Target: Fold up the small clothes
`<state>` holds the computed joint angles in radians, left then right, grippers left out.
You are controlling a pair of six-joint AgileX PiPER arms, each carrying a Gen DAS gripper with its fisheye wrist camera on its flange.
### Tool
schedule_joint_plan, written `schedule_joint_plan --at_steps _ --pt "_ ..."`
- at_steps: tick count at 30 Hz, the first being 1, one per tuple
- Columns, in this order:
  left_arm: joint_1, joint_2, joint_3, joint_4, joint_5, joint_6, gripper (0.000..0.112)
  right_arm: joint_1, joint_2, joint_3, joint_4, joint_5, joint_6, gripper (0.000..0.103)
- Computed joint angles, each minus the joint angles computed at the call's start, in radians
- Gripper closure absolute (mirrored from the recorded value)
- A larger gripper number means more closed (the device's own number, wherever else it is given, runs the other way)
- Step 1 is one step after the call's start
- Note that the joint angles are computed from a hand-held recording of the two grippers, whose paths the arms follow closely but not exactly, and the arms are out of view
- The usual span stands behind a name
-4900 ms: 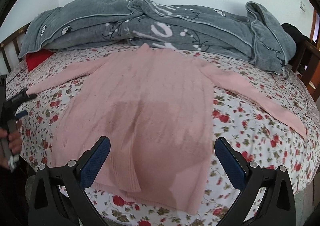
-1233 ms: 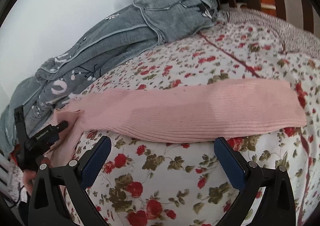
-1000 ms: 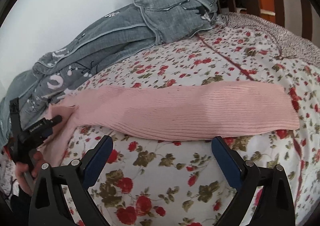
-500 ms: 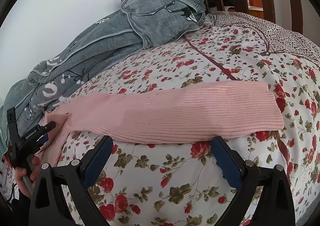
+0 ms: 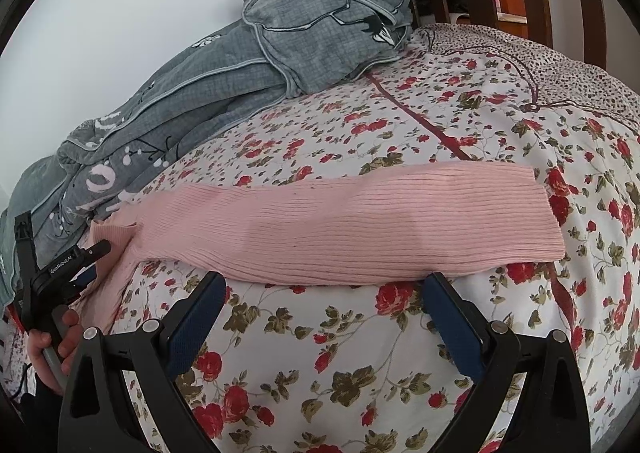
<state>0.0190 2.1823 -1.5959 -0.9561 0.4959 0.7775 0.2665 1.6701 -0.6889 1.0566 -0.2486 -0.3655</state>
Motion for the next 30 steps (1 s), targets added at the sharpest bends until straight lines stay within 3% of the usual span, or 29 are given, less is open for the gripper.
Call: schedule_joint_plan --at_steps 30 --pt "0.003 0.002 -0.003 -0.005 0.005 0.004 0.047 -0.037 -0.020 0.029 -0.195 0.022 0.192 0.005"
